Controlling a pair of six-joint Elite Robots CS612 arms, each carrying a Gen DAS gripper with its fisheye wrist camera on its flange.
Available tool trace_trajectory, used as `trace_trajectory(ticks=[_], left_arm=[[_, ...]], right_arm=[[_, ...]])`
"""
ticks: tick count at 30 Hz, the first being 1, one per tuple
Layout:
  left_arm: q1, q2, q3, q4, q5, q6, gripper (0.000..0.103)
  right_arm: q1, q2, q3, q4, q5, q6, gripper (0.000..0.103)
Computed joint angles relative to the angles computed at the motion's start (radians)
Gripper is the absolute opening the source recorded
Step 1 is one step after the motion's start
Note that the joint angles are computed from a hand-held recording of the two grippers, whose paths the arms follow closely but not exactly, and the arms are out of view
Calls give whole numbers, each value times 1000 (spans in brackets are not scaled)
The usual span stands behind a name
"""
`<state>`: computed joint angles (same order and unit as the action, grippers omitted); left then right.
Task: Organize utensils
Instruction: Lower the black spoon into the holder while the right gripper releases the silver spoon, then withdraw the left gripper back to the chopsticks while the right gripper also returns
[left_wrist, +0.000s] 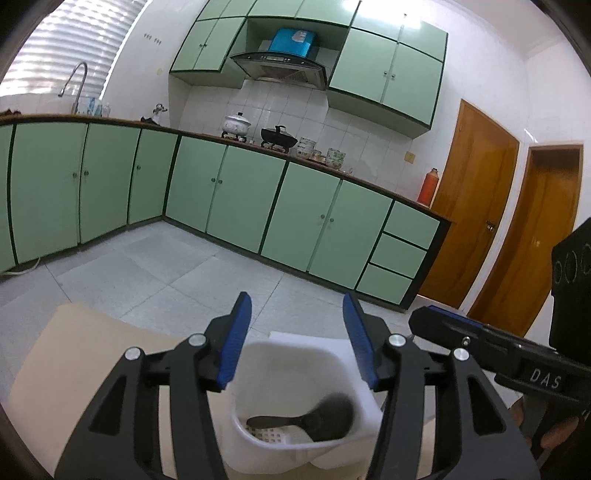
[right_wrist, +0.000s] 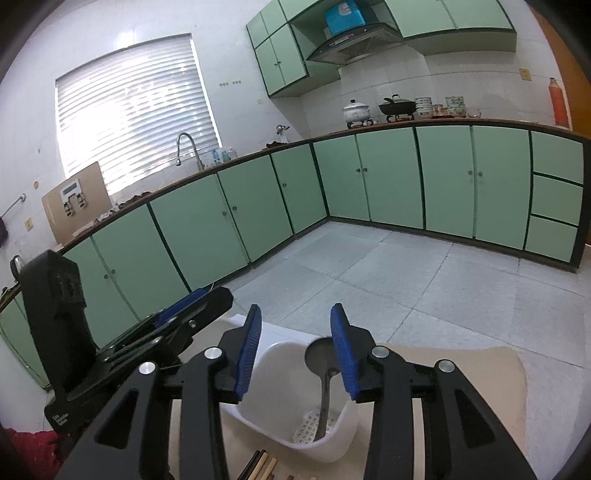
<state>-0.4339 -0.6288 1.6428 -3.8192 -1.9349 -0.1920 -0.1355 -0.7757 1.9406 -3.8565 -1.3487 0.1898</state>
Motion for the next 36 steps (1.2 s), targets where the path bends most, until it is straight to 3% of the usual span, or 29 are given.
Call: trace_trajectory(ticks=[15, 26, 36], left_arm=[[-18, -94, 170, -56, 52, 84, 65], [-19, -160, 371, -34, 123, 144, 84], [-15, -173, 509, -2, 198, 199, 85]], right_arm=[[25, -51, 132, -81, -88, 25, 58], [68, -55, 279, -117, -196, 55, 89], [126, 0, 373, -144, -314, 139, 91]])
